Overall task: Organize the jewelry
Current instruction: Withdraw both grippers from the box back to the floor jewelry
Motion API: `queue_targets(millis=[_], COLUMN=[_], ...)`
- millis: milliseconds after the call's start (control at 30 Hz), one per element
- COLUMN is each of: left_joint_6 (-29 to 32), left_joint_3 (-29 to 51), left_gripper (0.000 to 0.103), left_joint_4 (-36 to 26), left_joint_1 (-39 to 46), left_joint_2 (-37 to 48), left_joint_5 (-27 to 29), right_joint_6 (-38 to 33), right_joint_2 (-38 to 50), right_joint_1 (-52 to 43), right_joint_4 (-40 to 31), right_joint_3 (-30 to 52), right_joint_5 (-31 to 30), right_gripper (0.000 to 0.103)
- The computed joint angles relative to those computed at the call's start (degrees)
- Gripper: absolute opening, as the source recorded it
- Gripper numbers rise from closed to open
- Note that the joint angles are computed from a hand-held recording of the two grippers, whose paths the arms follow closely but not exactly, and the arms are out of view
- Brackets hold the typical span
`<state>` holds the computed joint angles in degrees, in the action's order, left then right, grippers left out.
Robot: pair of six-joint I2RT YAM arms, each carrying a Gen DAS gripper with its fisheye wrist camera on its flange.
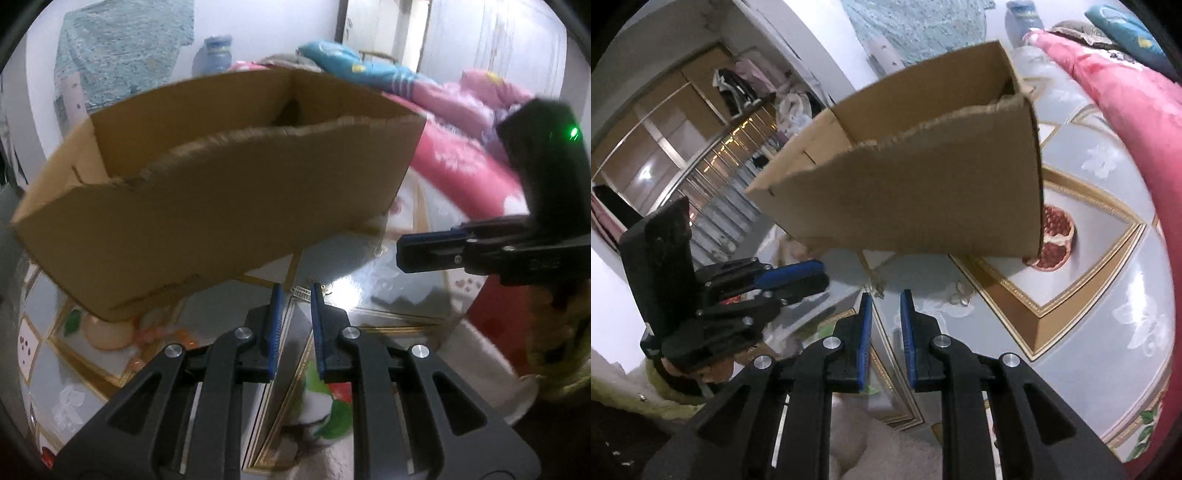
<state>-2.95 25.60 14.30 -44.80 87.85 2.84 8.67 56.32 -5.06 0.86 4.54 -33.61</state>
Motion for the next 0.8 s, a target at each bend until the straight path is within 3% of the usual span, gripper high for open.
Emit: queue_targets(millis=[367,800], left_joint_6=[0.6,3.8], left_joint_3=[6.6,8.7], left_gripper=[0.014,0.011], left_joint_4=[-0.5,-1.4], left_joint_1=[-0.1,-1.6], left_joint_2=[9.7,11.3], left_joint_5=[0.4,-1.4], right_joint_6=[4.2,4.7], right_joint_2=[8.2,10.0], right_joint_1=[4.2,4.3], right_joint_4=[9.7,11.4], right_joint_3=[-0.2,-0.2], right_joint_5=[1.8,1.7], right_gripper=[0.016,0.016])
